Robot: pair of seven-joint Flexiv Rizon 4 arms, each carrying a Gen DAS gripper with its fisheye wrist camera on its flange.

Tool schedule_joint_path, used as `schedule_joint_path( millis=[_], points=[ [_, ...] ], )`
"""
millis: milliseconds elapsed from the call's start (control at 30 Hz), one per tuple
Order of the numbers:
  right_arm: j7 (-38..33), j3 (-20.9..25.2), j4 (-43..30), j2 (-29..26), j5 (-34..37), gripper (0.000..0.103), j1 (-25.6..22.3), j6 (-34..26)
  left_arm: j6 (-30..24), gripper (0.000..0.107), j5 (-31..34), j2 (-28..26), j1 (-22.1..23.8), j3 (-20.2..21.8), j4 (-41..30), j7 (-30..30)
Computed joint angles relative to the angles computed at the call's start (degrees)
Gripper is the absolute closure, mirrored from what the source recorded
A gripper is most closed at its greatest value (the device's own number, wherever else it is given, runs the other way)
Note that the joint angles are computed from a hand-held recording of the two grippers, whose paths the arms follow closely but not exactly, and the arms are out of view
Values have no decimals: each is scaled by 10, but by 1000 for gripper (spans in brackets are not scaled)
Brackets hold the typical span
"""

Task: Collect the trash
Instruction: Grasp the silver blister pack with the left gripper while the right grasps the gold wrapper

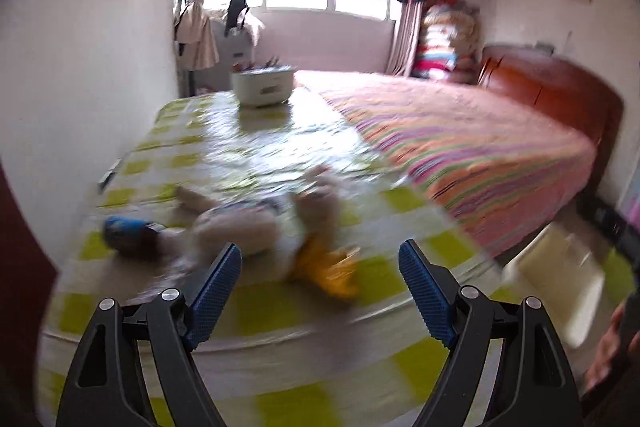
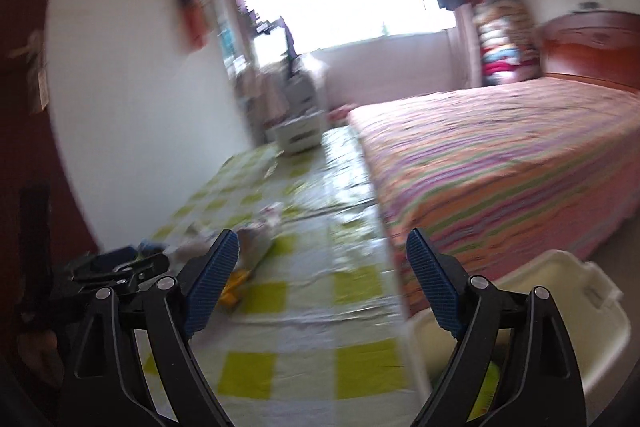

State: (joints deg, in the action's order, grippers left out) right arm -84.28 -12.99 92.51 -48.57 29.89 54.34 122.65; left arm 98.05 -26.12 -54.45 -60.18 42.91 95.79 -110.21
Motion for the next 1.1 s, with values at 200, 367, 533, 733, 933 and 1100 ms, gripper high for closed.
schedule_joint_path(
  millis=[200,367,533,733,933,1100],
  points=[
    [14,120,-43,-14,-237,18,-100,-73,3,28,28,68,41,-45,87,27],
    [44,295,-127,-68,-461,18,-239,-199,10,28,56,106,101,-95,123,57],
    [-9,402,-227,-134,-562,18,-281,-332,23,28,72,122,150,-136,130,102],
    [-43,363,-331,-172,-548,19,-230,-441,-4,28,84,125,212,-192,113,136],
    [-68,346,-427,-212,-513,29,-206,-530,-25,28,109,127,270,-237,101,137],
    [-76,332,-476,-231,-477,61,-191,-595,-43,28,127,126,301,-261,91,123]
  ],
)
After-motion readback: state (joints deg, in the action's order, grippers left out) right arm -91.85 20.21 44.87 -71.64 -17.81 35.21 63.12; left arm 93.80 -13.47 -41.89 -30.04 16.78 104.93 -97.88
